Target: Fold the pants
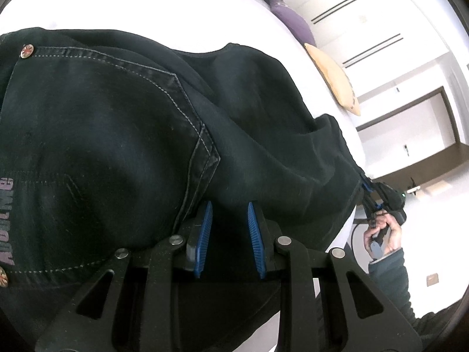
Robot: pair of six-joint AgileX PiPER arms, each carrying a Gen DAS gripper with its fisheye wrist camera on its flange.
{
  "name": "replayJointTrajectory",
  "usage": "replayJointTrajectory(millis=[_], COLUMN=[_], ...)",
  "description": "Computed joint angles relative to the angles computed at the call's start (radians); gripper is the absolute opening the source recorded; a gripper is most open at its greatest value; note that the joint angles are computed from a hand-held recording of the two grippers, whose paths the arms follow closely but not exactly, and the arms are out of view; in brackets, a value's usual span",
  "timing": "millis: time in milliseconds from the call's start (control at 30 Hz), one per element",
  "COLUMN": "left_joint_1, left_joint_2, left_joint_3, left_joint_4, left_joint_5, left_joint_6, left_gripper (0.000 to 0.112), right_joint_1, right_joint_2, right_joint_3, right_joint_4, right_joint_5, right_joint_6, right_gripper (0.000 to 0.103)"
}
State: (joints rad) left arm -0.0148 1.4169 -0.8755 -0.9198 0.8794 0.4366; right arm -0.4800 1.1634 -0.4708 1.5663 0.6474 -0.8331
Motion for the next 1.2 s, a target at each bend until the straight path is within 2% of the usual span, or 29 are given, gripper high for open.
replayJointTrajectory(millis=[100, 233, 400, 533, 633, 700, 767, 800, 833, 933, 1000, 1067, 1100, 1133, 1200], left_joint_1=[-0.012, -0.04, -0.047, -0.054, -0.07, -0.066, -0.069, -0.069, -0.072, -0.077, -0.081, -0.09, -0.093, -0.095, -0.101], left_joint_2=[-0.002, -0.005, -0.011, -0.011, -0.007, -0.007, -0.005, -0.005, -0.006, -0.008, -0.008, -0.01, -0.01, -0.011, -0.012], left_joint_3=[-0.015, -0.025, -0.035, -0.042, -0.042, -0.04, -0.038, -0.038, -0.033, -0.029, -0.029, -0.03, -0.031, -0.033, -0.037], left_joint_4=[0.02, 0.044, 0.062, 0.07, 0.071, 0.064, 0.06, 0.059, 0.058, 0.06, 0.063, 0.072, 0.079, 0.084, 0.093], left_joint_5=[-0.016, -0.04, -0.036, -0.042, -0.056, -0.055, -0.06, -0.061, -0.067, -0.073, -0.076, -0.081, -0.082, -0.081, -0.082], left_joint_6=[-0.038, -0.067, -0.087, -0.101, -0.104, -0.097, -0.093, -0.091, -0.09, -0.089, -0.09, -0.102, -0.109, -0.115, -0.129], left_gripper=[0.025, 0.025, 0.025, 0.025, 0.025, 0.025, 0.025, 0.025, 0.025, 0.025, 0.025, 0.025, 0.025, 0.025, 0.025], right_joint_1=[-0.017, -0.068, -0.131, -0.137, -0.172, -0.195, -0.213, -0.233, -0.248, -0.249, -0.223, -0.194, -0.177, -0.151, -0.147], right_joint_2=[-0.019, -0.005, 0.006, 0.014, 0.039, 0.063, 0.092, 0.108, 0.121, 0.16, 0.185, 0.188, 0.19, 0.195, 0.187], right_joint_3=[0.005, 0.044, 0.086, 0.109, 0.124, 0.114, 0.083, 0.081, 0.081, 0.064, 0.039, 0.009, -0.009, -0.034, -0.02], right_joint_4=[-0.001, 0.034, 0.091, 0.128, 0.155, 0.149, 0.102, 0.108, 0.123, 0.145, 0.145, 0.127, 0.104, 0.068, 0.087], right_joint_5=[-0.013, 0.022, 0.107, 0.121, 0.181, 0.236, 0.265, 0.302, 0.326, 0.352, 0.337, 0.311, 0.292, 0.257, 0.233], right_joint_6=[0.005, -0.031, -0.085, -0.107, -0.15, -0.182, -0.142, -0.15, -0.161, -0.163, -0.15, -0.139, -0.123, -0.092, -0.092], right_gripper=[0.004, 0.004, 0.003, 0.003, 0.004, 0.009, 0.021, 0.036, 0.046, 0.05, 0.05, 0.037, 0.012, 0.008, 0.007])
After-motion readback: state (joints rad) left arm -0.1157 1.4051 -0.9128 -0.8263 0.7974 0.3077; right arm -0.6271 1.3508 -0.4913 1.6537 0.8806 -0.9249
